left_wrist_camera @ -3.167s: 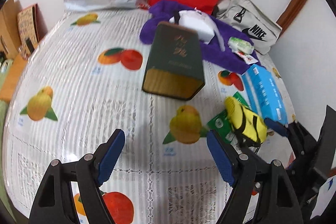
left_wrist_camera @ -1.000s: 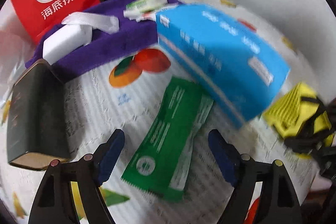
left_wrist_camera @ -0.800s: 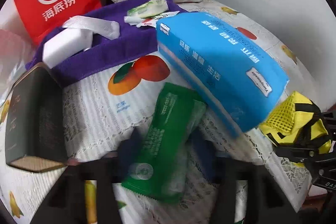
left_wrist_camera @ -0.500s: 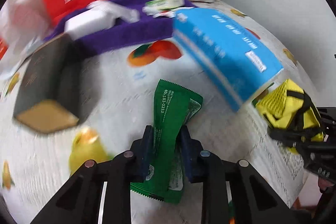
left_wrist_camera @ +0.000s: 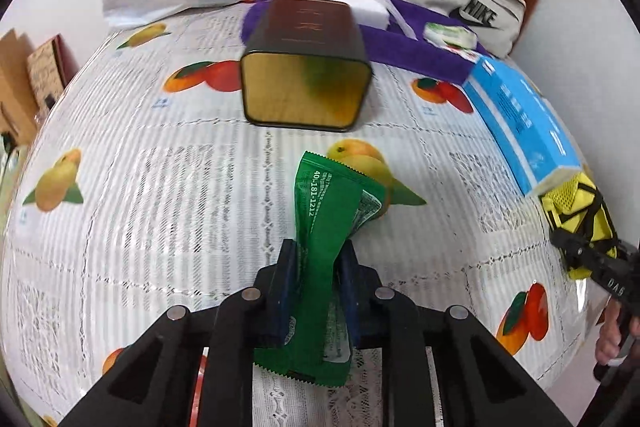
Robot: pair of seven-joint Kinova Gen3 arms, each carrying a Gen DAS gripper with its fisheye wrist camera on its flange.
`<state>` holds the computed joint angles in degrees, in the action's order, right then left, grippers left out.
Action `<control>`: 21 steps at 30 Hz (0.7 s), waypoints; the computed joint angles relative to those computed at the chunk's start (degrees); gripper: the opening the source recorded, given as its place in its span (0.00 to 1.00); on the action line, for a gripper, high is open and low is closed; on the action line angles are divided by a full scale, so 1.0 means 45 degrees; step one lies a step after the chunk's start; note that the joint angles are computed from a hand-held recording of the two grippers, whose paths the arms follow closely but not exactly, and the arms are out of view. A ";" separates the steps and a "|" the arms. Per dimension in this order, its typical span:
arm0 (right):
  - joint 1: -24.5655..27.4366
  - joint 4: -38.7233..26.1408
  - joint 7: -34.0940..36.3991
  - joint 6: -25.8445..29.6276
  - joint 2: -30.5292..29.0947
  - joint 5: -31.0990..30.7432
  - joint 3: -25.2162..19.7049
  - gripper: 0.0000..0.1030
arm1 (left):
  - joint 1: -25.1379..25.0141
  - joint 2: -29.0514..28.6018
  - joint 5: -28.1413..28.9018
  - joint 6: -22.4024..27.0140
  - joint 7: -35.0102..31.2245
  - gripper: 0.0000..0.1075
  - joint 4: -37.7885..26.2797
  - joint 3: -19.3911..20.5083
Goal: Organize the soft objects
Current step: 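Carry the green packet and yellow pouch over the purple towel with both tools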
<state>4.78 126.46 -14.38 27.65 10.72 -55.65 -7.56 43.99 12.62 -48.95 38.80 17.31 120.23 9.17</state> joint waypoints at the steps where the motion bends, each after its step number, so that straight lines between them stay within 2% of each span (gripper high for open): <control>1: -0.0071 0.0090 -0.0224 -0.0291 -0.0116 0.0169 -0.0123 0.12 | 0.0062 -0.0039 -0.0126 -0.0010 0.0211 0.18 0.0046 -0.0041; 4: 0.0472 -0.0023 -0.0915 0.0080 -0.0229 0.0855 -0.0633 0.10 | 0.0016 -0.0312 -0.0230 -0.0245 0.0803 0.18 0.0373 -0.0052; 7: -0.0142 0.0015 -0.0812 0.0717 -0.0618 0.0753 0.0328 0.10 | -0.0121 -0.0705 -0.0273 -0.0420 0.1257 0.18 0.0740 0.0059; 12: -0.0319 0.0024 -0.0629 0.1222 -0.1146 0.0562 0.0697 0.10 | -0.0408 -0.1266 -0.0366 0.0072 0.1624 0.18 0.0843 0.0492; 21: -0.0668 -0.0510 -0.0357 0.2399 -0.1754 0.0433 0.1370 0.09 | -0.1074 -0.1931 -0.0090 0.1099 0.0936 0.18 0.0284 0.1236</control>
<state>1.77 124.16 -15.99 38.44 2.83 -53.70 -1.39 39.15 3.93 -49.35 43.74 21.52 121.51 14.73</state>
